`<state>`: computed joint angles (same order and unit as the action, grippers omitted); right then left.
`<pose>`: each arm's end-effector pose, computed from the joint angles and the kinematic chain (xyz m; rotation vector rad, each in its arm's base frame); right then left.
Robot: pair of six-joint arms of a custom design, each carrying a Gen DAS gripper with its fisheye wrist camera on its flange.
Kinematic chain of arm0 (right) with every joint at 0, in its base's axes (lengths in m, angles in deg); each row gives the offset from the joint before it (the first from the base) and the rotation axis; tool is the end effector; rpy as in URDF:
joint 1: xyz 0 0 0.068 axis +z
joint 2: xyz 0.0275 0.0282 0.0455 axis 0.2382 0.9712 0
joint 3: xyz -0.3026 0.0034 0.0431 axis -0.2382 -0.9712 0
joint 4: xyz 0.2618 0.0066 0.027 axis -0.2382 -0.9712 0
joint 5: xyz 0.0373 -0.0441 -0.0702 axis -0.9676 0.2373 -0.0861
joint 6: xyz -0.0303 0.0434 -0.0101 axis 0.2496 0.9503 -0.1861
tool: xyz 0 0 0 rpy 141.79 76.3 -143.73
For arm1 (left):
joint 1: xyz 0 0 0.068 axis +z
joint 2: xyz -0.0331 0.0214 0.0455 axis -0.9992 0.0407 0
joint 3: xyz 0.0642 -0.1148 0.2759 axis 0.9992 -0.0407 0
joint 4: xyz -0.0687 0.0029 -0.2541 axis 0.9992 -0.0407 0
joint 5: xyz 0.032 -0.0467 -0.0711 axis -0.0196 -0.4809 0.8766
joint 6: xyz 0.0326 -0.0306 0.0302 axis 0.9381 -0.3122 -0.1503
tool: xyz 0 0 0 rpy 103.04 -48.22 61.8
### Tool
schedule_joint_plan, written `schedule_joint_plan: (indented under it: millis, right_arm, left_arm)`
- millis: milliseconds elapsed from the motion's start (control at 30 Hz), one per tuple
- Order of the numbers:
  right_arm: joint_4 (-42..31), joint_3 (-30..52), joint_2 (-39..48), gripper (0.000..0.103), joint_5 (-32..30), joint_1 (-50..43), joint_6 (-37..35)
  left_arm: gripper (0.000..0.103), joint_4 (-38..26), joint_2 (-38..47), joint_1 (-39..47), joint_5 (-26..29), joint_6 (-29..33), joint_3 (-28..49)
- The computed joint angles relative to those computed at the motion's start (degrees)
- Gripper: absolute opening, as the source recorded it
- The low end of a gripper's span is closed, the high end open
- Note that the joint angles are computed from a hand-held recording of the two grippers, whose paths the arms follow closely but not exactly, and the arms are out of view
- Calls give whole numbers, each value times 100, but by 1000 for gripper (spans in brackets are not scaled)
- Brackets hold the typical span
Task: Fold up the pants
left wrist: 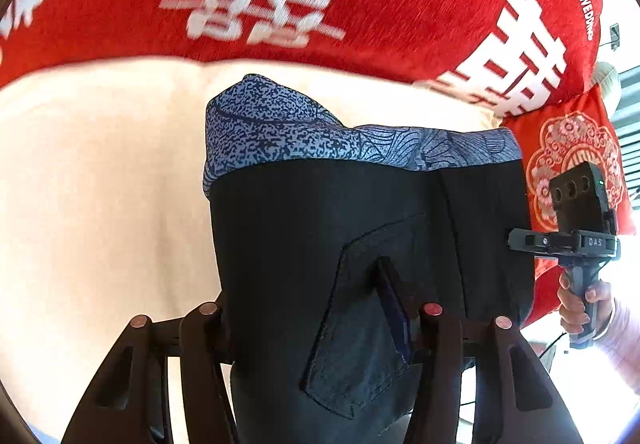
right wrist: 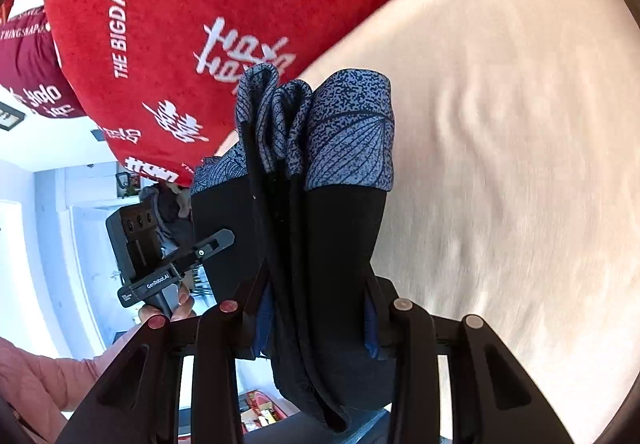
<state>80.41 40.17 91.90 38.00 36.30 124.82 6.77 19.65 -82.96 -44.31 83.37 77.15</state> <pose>0.2740 0.1390 0.1411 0.3141 2.7712 1.3349 0.2277 0.0023 0.1692 0.2763 2.9164 -0.6933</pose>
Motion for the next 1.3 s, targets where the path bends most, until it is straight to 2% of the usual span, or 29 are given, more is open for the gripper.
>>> schedule_joint_plan:
  millis: [100, 133, 167, 233, 267, 367, 467, 500, 633, 767, 800, 833, 867, 967, 1067, 1300]
  right_arm:
    - [258, -320, 109, 40, 203, 167, 111]
    - [329, -356, 242, 43, 293, 236, 116]
    - [251, -370, 372, 49, 515, 342, 26]
    - [338, -487, 455, 57, 918, 465, -33]
    - [506, -572, 488, 65, 997, 455, 82]
    - [443, -606, 387, 71, 1231, 528, 290]
    - [-411, -415, 6, 80, 1875, 802, 415]
    - [-716, -345, -121, 80, 2096, 901, 514]
    - [-1875, -189, -704, 84, 2903, 1265, 889]
    - [-2901, 3, -1123, 89, 3581, 1816, 1383]
    - [-3136, 70, -1198, 93, 3703, 1984, 1560]
    - [-3296, 123, -1243, 102, 3789, 2110, 1694]
    - [-3462, 172, -1326, 103, 3897, 2268, 1850]
    - [-4001, 527, -1385, 103, 4333, 2822, 2275]
    - [-4815, 1235, -1119, 103, 4577, 3296, 2463]
    - [-5857, 2381, -981, 103, 4913, 4136, 3056]
  left_arm:
    - [59, 645, 199, -107, -204, -117, -514]
    - [65, 960, 313, -158, -374, -158, -715]
    - [80, 1301, 371, -138, -472, -222, -916]
    - [92, 1809, 342, -33, -517, -342, -1175]
    - [101, 1909, 415, -30, -573, -379, -1192]
    - [103, 1986, 520, -11, -647, -482, -1199]
    - [103, 1910, 219, -281, -1027, -675, -1232]
    - [103, 1873, 61, -441, -1218, -780, -1252]
    - [103, 1336, -844, -937, -1974, -872, -1316]
    - [103, 582, -1647, -1330, -2307, -1019, -1324]
    - [103, 376, -1851, -1419, -2345, -1105, -1329]
    - [103, 213, -1980, -1474, -2373, -1156, -1325]
    - [103, -12, -2175, -1588, -2418, -1276, -1317]
    - [103, -551, -2692, -1831, -2599, -1624, -1239]
    - [103, -1262, -3345, -2200, -2916, -1964, -1050]
    - [103, -2691, -4195, -2510, -3241, -2143, -389]
